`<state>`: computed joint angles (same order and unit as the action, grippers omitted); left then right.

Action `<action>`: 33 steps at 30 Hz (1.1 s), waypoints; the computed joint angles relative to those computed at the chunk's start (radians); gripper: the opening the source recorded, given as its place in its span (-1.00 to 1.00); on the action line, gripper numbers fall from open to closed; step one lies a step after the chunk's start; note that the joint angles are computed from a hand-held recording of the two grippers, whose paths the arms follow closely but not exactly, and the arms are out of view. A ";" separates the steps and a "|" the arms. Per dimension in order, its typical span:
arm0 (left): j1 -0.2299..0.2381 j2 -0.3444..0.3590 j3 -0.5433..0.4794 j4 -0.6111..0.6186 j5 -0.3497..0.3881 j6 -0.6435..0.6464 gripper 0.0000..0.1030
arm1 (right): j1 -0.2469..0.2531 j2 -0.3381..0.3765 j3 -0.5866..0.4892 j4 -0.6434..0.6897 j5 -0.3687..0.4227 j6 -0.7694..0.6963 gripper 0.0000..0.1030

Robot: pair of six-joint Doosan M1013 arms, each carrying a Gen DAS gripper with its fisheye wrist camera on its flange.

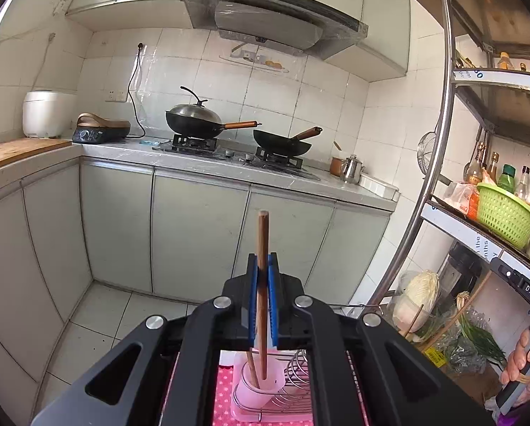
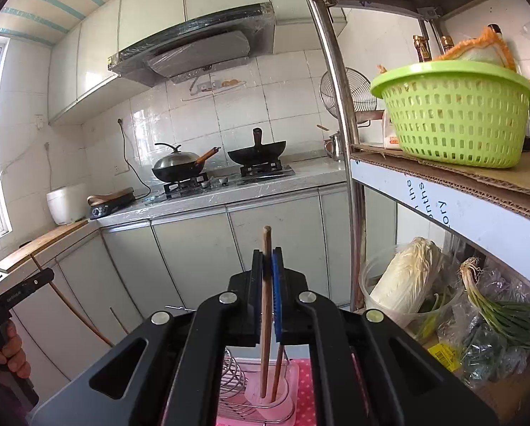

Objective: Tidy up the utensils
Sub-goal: 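Raise both chopsticks upright, lower them into the pink cup and open both tools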

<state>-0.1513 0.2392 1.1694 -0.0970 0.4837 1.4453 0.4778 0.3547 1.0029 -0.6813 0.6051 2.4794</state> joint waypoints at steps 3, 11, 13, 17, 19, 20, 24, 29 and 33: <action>-0.002 0.019 -0.014 0.026 0.021 -0.019 -0.91 | -0.011 0.023 -0.020 0.060 0.017 -0.042 -0.89; 0.007 0.064 -0.043 -0.006 0.091 0.000 -0.91 | -0.031 0.059 -0.034 0.173 0.055 -0.110 -0.89; 0.007 0.076 -0.051 -0.006 0.114 0.000 -0.91 | -0.032 0.064 -0.032 0.191 0.064 -0.123 -0.89; 0.009 0.108 -0.078 -0.020 0.176 -0.001 -0.91 | -0.036 0.073 -0.024 0.250 0.075 -0.156 -0.89; 0.009 0.122 -0.088 -0.018 0.201 -0.005 -0.91 | -0.036 0.072 -0.016 0.269 0.070 -0.163 -0.89; 0.009 0.129 -0.092 -0.021 0.211 -0.005 -0.91 | -0.035 0.071 -0.012 0.277 0.068 -0.166 -0.89; 0.010 0.153 -0.110 -0.028 0.244 -0.014 -0.90 | -0.034 0.069 -0.003 0.313 0.059 -0.182 -0.89; 0.006 0.163 -0.109 0.005 0.255 -0.042 -0.66 | -0.032 0.053 0.032 0.389 0.040 -0.224 -0.89; 0.012 0.144 -0.084 -0.006 0.233 -0.043 -0.47 | -0.031 0.033 0.071 0.460 0.029 -0.253 -0.71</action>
